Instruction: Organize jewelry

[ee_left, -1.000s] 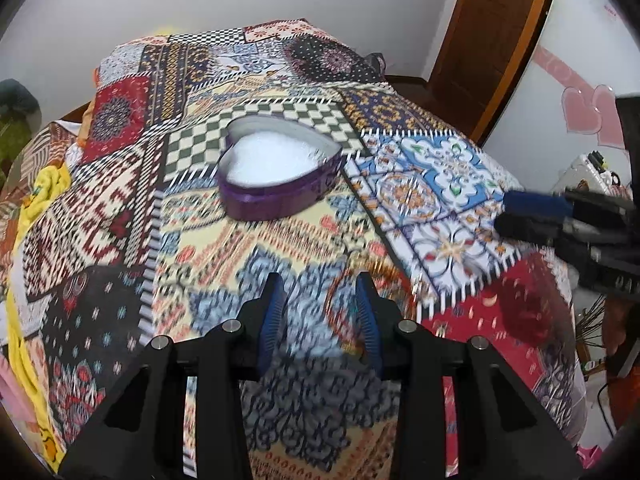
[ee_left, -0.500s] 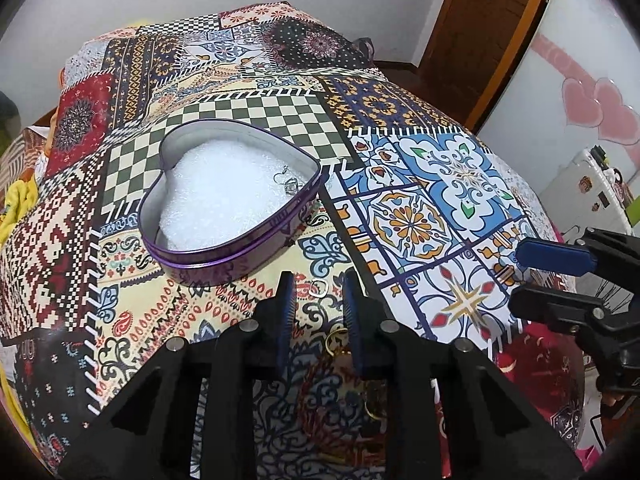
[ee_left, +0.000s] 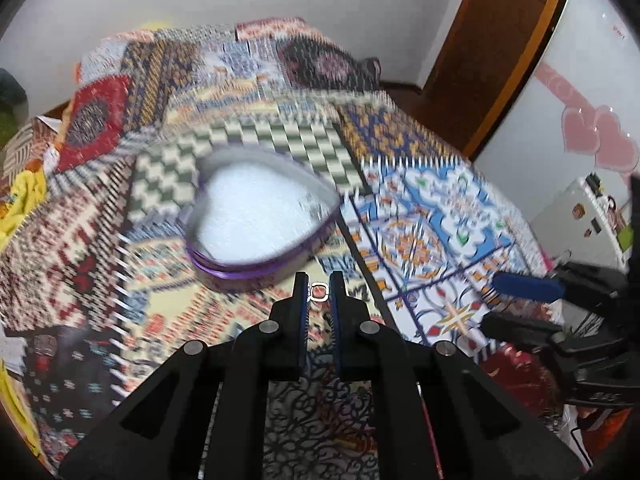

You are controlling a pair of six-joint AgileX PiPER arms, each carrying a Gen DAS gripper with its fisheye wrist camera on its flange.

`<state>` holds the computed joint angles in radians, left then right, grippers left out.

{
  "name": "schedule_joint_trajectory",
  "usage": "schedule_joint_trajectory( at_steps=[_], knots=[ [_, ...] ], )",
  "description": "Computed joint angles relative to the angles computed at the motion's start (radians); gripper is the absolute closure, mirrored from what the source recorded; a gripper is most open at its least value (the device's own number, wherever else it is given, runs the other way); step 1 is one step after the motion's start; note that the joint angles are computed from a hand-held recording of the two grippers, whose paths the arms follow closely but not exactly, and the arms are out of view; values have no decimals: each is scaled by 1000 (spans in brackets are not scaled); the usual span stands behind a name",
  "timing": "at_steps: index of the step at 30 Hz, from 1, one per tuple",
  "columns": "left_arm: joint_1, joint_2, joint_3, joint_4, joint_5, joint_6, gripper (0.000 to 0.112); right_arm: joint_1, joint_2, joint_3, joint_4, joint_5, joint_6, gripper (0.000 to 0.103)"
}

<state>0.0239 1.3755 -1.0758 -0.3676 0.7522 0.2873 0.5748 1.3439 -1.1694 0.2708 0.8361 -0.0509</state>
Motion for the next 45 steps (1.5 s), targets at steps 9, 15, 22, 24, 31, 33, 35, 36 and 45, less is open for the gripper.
schedule_joint_trajectory(
  at_steps=[9, 15, 22, 24, 31, 33, 35, 36, 45],
  knots=[
    [44, 40, -119, 74, -4, -38, 104, 37, 31, -21, 13, -10, 7, 66],
    [32, 69, -103, 126, -44, -63, 104, 79, 44, -21, -4, -9, 17, 66],
    [26, 15, -70, 127, -19, -24, 97, 139, 75, -27, -46, -6, 28, 67],
    [13, -4, -52, 172, -23, -56, 82, 151, 85, -29, -51, -4, 23, 67],
    [55, -84, 22, 153, -2, -35, 78, 172, 115, -59, -63, 13, -3, 70],
    [73, -109, 50, 143, 8, -23, 78, 167, 123, -63, -36, 21, -37, 80],
    [88, -127, 72, 132, 23, -9, 78, 173, 128, -67, -41, 23, -40, 83],
    [94, -135, 84, 127, 32, -2, 78, 178, 129, -66, -49, 20, -40, 84],
    [105, -185, 178, 68, 74, 30, 78, 194, 110, -54, -92, 16, -6, 90]
  ],
)
